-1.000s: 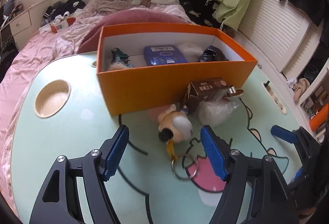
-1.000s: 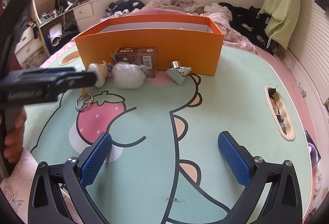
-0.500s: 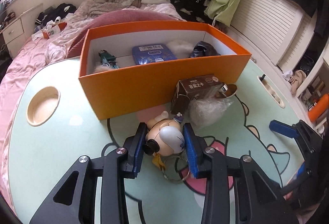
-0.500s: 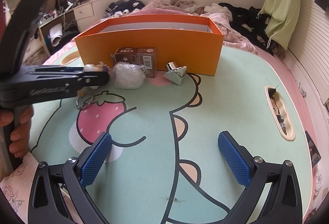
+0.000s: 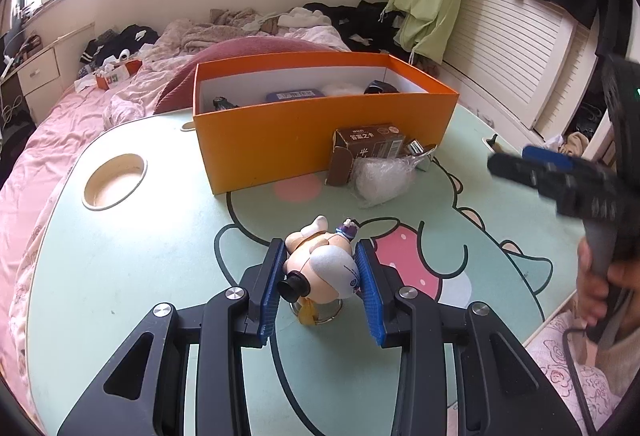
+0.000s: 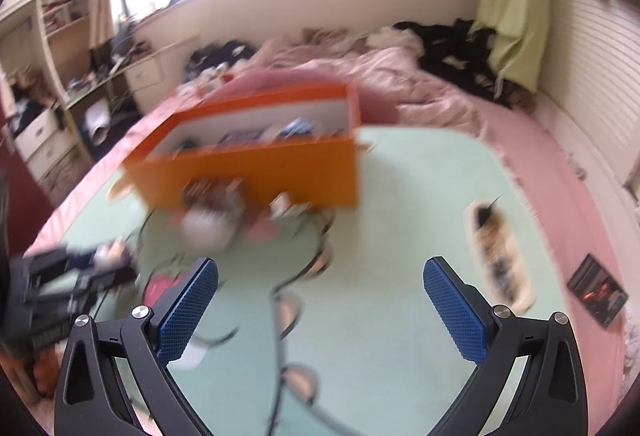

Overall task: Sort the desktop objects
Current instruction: 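Grasp the white duck figurine keyring with the left gripper, then grasp the silver clip with the right gripper while the left carries the duck into the box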

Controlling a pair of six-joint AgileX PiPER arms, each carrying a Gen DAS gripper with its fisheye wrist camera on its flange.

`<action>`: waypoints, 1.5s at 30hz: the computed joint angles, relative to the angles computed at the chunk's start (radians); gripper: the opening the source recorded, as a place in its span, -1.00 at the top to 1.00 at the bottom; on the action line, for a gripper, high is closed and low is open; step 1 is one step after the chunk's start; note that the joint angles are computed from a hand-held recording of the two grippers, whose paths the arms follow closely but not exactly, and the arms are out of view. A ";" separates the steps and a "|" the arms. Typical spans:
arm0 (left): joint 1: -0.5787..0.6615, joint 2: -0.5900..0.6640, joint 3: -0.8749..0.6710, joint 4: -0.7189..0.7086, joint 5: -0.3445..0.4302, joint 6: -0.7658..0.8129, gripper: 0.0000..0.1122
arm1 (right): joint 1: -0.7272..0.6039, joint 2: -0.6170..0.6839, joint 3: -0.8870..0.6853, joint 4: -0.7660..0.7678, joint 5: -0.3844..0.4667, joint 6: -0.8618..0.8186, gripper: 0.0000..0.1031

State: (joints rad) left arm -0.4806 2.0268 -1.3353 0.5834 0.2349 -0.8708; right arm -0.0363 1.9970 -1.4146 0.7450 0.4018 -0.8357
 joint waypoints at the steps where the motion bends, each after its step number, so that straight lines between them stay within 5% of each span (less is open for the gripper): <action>1: 0.000 0.003 -0.002 -0.011 0.001 0.013 0.34 | 0.005 0.023 -0.052 -0.073 0.033 0.078 -1.00; 5: -0.004 0.010 -0.007 -0.010 0.008 0.012 0.34 | 0.044 0.131 -0.232 -0.194 0.161 0.175 -0.94; 10: -0.002 0.005 0.006 0.006 -0.003 -0.007 0.34 | 0.080 0.251 -0.383 -0.322 0.224 0.290 -0.71; 13: -0.003 0.004 0.006 0.012 -0.006 -0.017 0.34 | 0.084 0.296 -0.433 -0.357 0.246 0.312 -0.15; 14: -0.001 0.003 0.008 0.005 -0.009 -0.009 0.34 | 0.077 0.301 -0.437 -0.320 0.259 0.281 0.27; 16: -0.001 0.001 0.011 0.009 -0.012 -0.012 0.34 | 0.060 0.298 -0.422 -0.248 0.276 0.218 0.41; 21: 0.005 0.000 0.008 -0.038 -0.015 0.032 0.34 | 0.027 0.281 -0.376 -0.100 0.277 0.080 0.45; 27: 0.014 -0.016 0.016 -0.033 -0.026 0.027 0.34 | -0.049 0.234 -0.350 0.115 0.381 -0.058 0.45; 33: 0.037 -0.029 -0.011 -0.231 -0.027 0.231 0.34 | -0.080 0.201 -0.363 0.178 0.417 -0.090 0.45; 39: 0.074 0.013 -0.229 -0.485 0.070 0.519 0.34 | -0.049 0.234 -0.475 0.118 0.405 0.005 0.45; 45: 0.107 0.246 -0.690 -0.440 0.303 0.487 0.34 | 0.005 0.398 -0.775 -0.041 0.473 0.208 0.44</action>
